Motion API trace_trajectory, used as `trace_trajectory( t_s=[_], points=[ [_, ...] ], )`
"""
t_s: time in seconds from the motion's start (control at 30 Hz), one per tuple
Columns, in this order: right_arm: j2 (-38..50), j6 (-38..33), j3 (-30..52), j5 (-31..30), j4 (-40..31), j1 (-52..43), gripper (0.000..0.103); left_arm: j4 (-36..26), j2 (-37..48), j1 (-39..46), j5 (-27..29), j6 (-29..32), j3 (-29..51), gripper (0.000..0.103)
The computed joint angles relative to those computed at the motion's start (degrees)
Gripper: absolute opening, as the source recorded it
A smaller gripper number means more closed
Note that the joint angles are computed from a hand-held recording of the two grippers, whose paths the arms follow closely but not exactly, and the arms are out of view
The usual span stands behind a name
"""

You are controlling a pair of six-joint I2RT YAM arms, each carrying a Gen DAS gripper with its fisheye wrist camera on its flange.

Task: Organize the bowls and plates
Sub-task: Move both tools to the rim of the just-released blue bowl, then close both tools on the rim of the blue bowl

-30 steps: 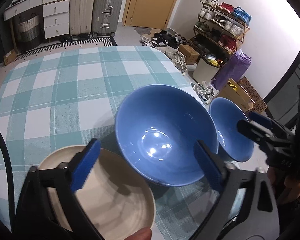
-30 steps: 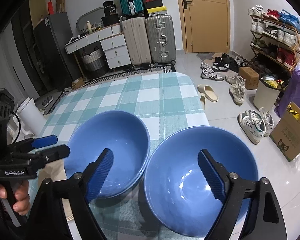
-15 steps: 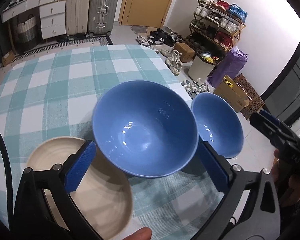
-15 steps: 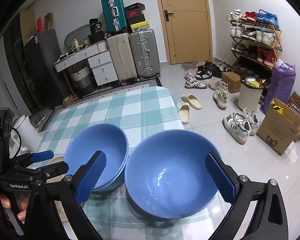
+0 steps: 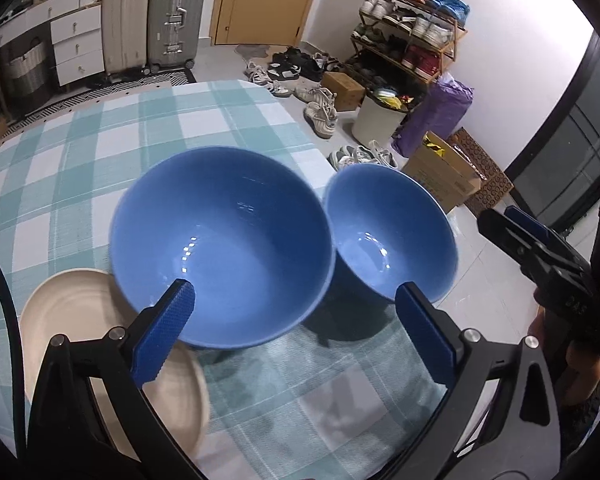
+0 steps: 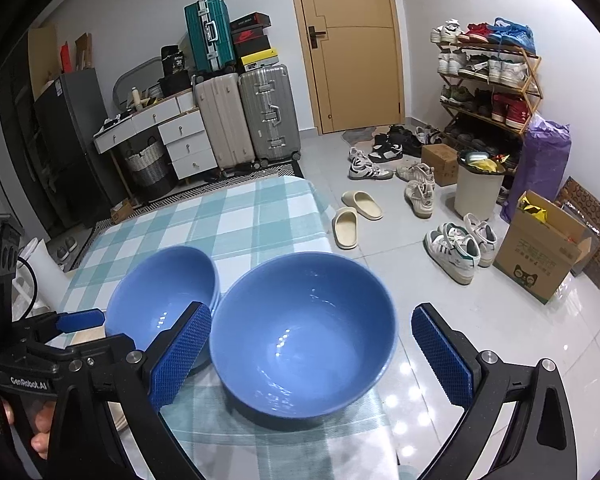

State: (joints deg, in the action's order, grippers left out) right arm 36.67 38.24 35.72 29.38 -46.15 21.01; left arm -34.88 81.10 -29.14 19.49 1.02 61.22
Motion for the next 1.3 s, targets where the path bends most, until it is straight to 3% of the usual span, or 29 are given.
trace_trajectory(
  t_s=[0.27, 0.43, 0.7, 0.9, 1.17, 1.3],
  points=[
    [-5.72, -4.92, -3.78, -5.65, 0.15, -8.97, 0.102, 0.81, 0.16, -6.08, -1.52, -4.27, -0.45, 0.096],
    [-9.87, -8.33, -6.42, -11.35, 0.95, -17.19, 0.102, 1.10, 0.90, -8.79, -1.50, -3.39, -0.30, 0.071],
    [-14.39, -13.55, -9.89, -21.03, 1.64, -29.56, 0.102, 0.21, 3.66, -11.33, 3.91, -4.08, 0.41, 0.047],
    [-14.96, -16.02, -12.03, -26.40, 2.98, -35.12, 0.102, 1.84, 5.18, -12.99, 1.64, -5.28, 0.43, 0.047],
    [-8.85, -19.76, -14.81, -31.69, 10.53, -40.19, 0.101, 3.08, 8.90, -13.50, 0.49, -6.48, 1.34, 0.047],
    [-2.49, -21.24, -15.57, -34.39, 16.66, -41.48, 0.088, 3.84, 10.57, -13.13, 0.78, -6.62, 2.09, 0.047]
  ],
)
